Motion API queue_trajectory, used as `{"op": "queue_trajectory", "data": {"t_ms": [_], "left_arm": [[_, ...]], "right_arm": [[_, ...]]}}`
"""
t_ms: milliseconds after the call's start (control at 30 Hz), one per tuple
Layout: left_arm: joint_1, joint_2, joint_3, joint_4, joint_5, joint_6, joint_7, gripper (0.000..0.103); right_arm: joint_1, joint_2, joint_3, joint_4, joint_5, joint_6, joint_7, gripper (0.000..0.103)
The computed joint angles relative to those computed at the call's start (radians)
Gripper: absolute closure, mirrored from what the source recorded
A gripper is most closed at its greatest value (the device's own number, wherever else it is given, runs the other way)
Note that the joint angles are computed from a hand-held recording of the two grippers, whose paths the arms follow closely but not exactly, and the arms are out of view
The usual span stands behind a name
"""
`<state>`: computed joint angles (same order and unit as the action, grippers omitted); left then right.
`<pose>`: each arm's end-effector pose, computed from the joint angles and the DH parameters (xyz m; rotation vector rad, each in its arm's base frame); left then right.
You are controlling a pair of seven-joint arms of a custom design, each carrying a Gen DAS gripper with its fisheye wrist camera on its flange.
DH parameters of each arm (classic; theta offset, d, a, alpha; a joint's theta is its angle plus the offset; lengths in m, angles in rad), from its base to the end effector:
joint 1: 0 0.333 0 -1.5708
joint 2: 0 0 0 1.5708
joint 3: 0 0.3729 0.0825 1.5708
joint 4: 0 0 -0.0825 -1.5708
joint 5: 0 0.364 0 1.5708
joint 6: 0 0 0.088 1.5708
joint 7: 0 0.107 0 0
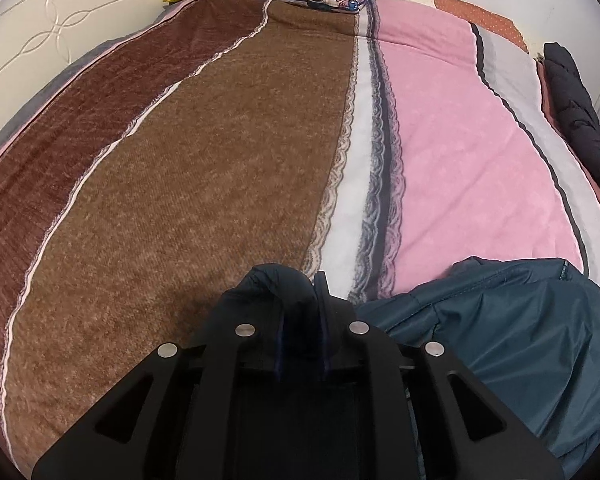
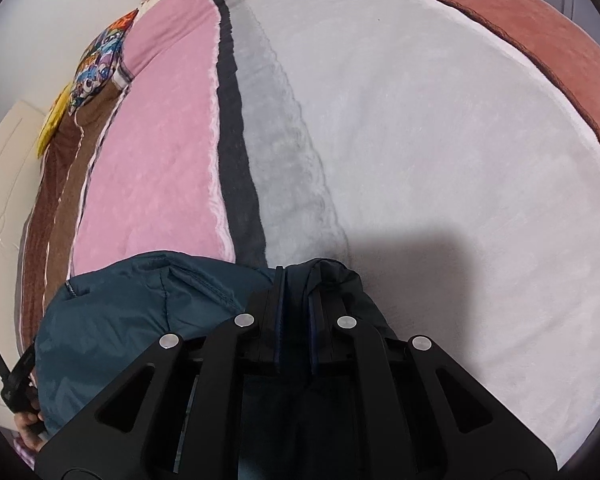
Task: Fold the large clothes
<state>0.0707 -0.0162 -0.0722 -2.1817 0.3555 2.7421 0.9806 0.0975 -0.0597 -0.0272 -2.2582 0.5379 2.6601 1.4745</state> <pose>0.5549 -0.0148 0.5278 -2.1105 1.5551 -0.5330 0.5270 0.0223 0.5033 -1.5734 2.0382 -0.0968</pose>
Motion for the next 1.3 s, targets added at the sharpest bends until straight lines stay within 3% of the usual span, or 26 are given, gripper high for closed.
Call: {"op": "queue_trajectory", "data": {"t_ms": [200, 267, 500, 533, 567, 633, 700, 800, 833, 867, 900, 933, 967, 1067, 1167, 1300], "left_arm": [[-0.004, 0.002, -0.003, 0.018, 0.001, -0.034, 0.01, 0.086], [-0.005, -0.004, -0.002, 0.024, -0.032, -0.039, 0.034, 0.081], [-0.019, -0.072, 0.027, 0.009, -0.376, 0.013, 0.227, 0.062], [-0.02, -0.083, 0.028, -0.001, -0.392, 0.034, 0.227, 0.05], [-0.01, -0.099, 0.022, -0.019, -0.362, 0.079, 0.186, 0.036], [0.031, -0.129, -0.001, -0.053, -0.234, 0.175, 0.057, 0.033], [0.03, -0.145, 0.005, -0.048, -0.208, 0.155, 0.032, 0.033], [-0.01, -0.183, 0.029, -0.073, -0.22, 0.148, 0.114, 0.033], [-0.009, -0.194, 0.023, -0.081, -0.193, 0.143, 0.128, 0.039], [-0.025, -0.211, 0.026, -0.097, -0.182, 0.132, 0.173, 0.053], [-0.055, -0.226, 0.038, -0.114, -0.196, 0.114, 0.23, 0.06], [-0.073, -0.237, 0.045, -0.129, -0.207, 0.098, 0.267, 0.076], [-0.09, -0.247, 0.046, -0.147, -0.217, 0.074, 0.3, 0.091], [-0.105, -0.254, 0.035, -0.187, -0.228, 0.021, 0.344, 0.096], [-0.035, -0.225, -0.04, -0.204, -0.08, -0.002, 0.228, 0.096], [-0.013, -0.189, -0.045, -0.223, -0.005, 0.027, 0.125, 0.096]], "right_arm": [[-0.012, -0.004, -0.005, 0.045, -0.027, -0.083, 0.079, 0.087], [-0.013, -0.011, -0.01, 0.066, -0.003, -0.106, 0.078, 0.079], [-0.012, -0.075, -0.023, 0.078, 0.123, -0.118, 0.025, 0.064], [-0.008, -0.085, -0.021, 0.072, 0.133, -0.106, 0.015, 0.054], [-0.006, -0.091, -0.02, 0.069, 0.138, -0.089, 0.014, 0.05], [-0.001, -0.116, -0.02, 0.051, 0.163, -0.03, 0.012, 0.047], [-0.001, -0.133, -0.018, 0.046, 0.152, -0.013, 0.029, 0.047], [0.004, -0.168, -0.011, 0.029, 0.098, -0.007, 0.011, 0.047], [-0.005, -0.184, 0.007, 0.016, 0.028, -0.008, 0.027, 0.052], [-0.006, -0.201, 0.019, -0.003, -0.018, -0.008, 0.027, 0.06], [0.0, -0.213, 0.022, -0.02, -0.043, -0.016, 0.018, 0.076], [0.006, -0.222, 0.025, -0.036, -0.07, -0.032, 0.008, 0.089], [0.011, -0.231, 0.027, -0.054, -0.085, -0.042, 0.001, 0.094], [0.001, -0.231, 0.056, -0.109, -0.17, -0.055, 0.039, 0.098], [-0.033, -0.19, 0.089, -0.128, -0.288, -0.049, 0.155, 0.099], [-0.038, -0.136, 0.09, -0.131, -0.383, -0.016, 0.243, 0.103]]}}
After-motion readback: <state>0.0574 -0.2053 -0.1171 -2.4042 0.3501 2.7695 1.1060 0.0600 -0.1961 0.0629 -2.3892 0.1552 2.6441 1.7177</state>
